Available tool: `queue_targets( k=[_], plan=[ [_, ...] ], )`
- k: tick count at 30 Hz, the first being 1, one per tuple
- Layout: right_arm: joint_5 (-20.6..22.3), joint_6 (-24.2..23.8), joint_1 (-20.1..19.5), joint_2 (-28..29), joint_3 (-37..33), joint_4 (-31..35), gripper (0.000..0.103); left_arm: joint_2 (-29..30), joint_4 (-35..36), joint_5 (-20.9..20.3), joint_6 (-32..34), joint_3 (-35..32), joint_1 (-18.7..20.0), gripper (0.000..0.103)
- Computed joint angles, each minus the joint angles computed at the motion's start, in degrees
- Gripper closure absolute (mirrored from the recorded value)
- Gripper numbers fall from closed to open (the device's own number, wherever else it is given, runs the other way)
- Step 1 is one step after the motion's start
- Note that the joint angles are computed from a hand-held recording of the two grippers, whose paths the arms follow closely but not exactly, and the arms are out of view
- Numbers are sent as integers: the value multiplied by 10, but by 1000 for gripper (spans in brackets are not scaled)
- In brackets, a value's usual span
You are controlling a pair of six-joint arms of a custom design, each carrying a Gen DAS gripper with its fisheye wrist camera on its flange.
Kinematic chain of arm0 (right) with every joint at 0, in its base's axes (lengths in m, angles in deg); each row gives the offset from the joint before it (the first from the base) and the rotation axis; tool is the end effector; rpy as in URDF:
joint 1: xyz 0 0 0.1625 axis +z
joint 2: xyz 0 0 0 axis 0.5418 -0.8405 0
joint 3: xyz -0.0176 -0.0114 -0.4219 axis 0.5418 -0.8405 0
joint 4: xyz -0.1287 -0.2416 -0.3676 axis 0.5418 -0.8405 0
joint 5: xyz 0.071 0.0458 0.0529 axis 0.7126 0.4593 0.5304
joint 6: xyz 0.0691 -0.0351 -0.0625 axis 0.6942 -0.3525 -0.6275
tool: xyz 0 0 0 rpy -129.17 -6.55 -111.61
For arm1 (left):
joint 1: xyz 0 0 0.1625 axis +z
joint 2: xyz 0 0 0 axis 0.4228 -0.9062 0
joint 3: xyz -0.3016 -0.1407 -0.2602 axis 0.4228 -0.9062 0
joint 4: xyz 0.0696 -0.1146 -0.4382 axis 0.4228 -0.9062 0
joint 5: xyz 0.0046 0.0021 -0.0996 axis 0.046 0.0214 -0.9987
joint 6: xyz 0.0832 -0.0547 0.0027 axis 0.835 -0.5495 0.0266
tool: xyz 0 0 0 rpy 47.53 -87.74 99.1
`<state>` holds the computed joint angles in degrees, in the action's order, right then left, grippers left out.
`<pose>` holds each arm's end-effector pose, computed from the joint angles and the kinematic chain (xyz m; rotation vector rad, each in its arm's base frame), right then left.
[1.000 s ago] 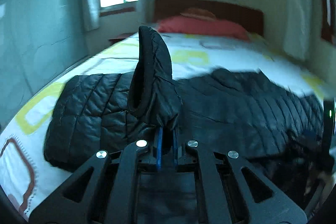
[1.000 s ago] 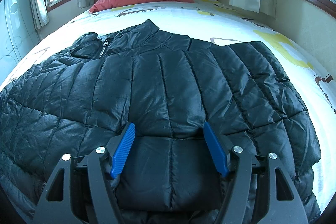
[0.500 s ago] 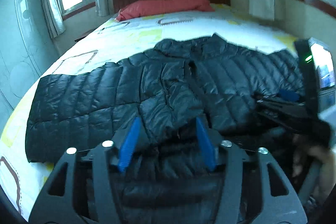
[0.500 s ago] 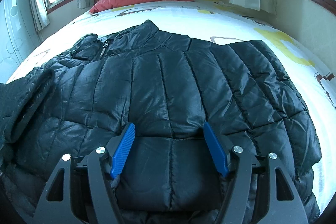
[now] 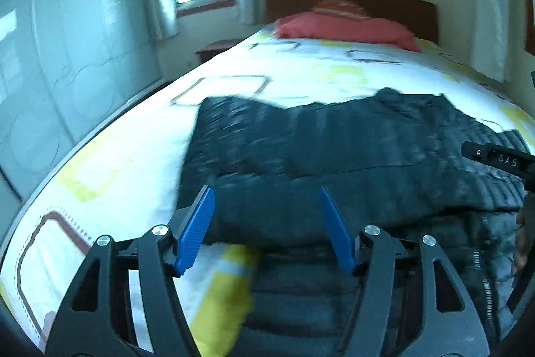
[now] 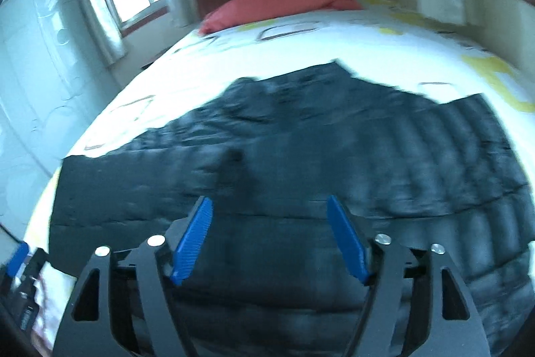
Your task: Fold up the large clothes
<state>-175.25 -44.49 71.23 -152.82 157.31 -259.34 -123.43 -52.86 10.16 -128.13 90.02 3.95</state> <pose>0.1944 -0.4776 0.1720 0.0986 -2.3900 0.9848 -0.2035 -0.3709 0.1619 0.4245 2.0598 -1.0463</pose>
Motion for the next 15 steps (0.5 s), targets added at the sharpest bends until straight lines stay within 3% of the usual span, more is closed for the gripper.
queue_targets(
  k=[3,4,5,6,8,12,15],
  plan=[
    [-4,19,-6,35,-24,31,31,-16,19,4,-10,2,16,38],
    [-5,21,-9,43,-27,29,39,-19,23,5,-11,5,17,38],
    [-2,17,-9,48,-29,22,60,-22,26,6,-11,6,18,38],
    [-7,9,-6,52,-30,13,74,-24,26,7,-9,6,19,38],
    [5,-2,-4,42,-23,1,85,-22,5,5,9,7,23,38],
    [-32,-63,3,11,-9,-59,86,-31,-32,-2,30,12,14,35],
    [-46,-88,-12,-33,6,-67,86,-34,-76,-13,49,14,10,30]
  ],
)
